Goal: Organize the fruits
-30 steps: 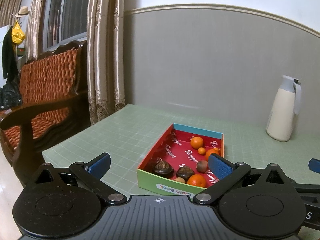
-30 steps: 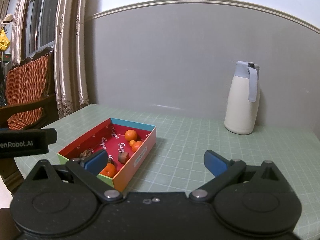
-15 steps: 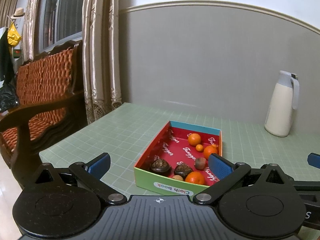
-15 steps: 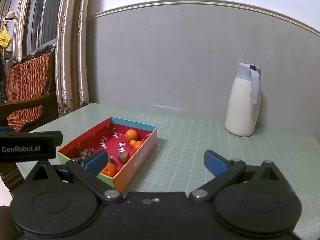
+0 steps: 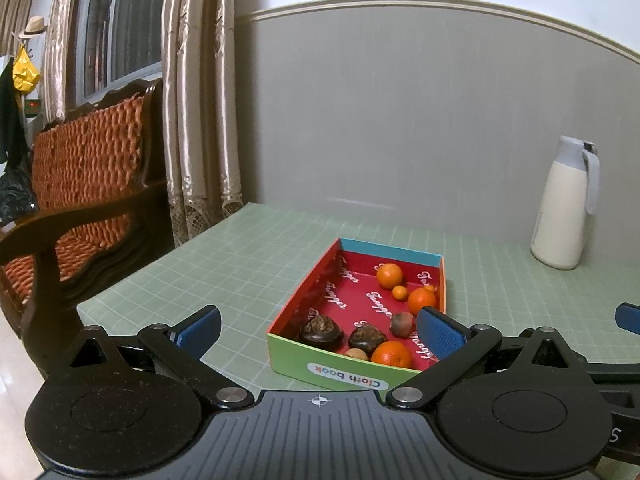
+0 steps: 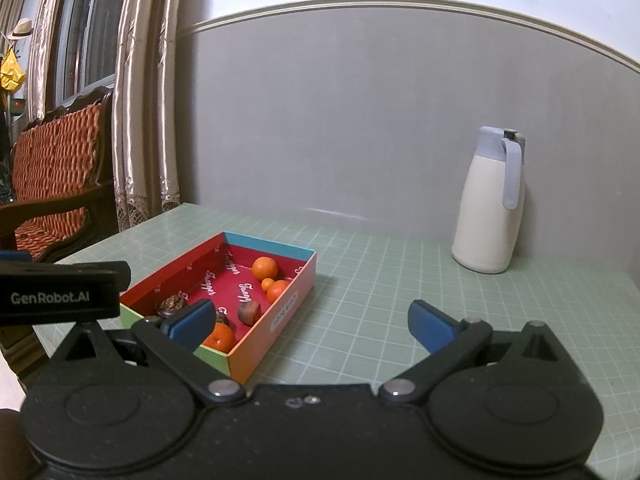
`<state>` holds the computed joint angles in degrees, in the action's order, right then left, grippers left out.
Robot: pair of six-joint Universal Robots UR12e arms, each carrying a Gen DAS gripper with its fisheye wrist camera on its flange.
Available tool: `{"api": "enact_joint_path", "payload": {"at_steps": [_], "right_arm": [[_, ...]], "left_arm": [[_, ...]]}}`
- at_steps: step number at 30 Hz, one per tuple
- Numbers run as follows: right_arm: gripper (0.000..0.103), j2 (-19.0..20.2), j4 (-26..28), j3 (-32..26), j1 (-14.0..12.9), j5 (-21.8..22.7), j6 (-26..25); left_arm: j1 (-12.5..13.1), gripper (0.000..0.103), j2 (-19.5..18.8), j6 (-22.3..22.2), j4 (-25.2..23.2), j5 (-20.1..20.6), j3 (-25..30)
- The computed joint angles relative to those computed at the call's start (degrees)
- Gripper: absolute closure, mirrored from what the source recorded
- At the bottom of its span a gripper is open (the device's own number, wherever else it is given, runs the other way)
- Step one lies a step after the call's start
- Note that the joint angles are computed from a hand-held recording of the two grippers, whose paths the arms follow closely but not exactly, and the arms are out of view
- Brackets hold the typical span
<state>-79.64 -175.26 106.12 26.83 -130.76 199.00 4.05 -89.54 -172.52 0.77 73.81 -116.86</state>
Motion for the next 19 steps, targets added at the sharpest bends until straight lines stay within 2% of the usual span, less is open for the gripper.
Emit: {"api": "enact_joint_path", "payload": {"at_steps": [10,15,19], "right_arm": [[0.000,0.1,-0.4,0.2,-0.2,0.7,-0.7],[0.000,0.2,-0.5,0.1,-0.3,0.9,-1.1],[0.000,0.4,-0.8,0.0,-0.4,0.9,-1.1]], "left_arm": [[-0.1,0.000,-0.4,0.6,0.0,0.0,0.2],[0.4,0.000,-0.6,0.5,-0.8,-2.5,0.4],[-0.1,0.000,-0.8,0.9,1.3,-1.1,0.1]]}}
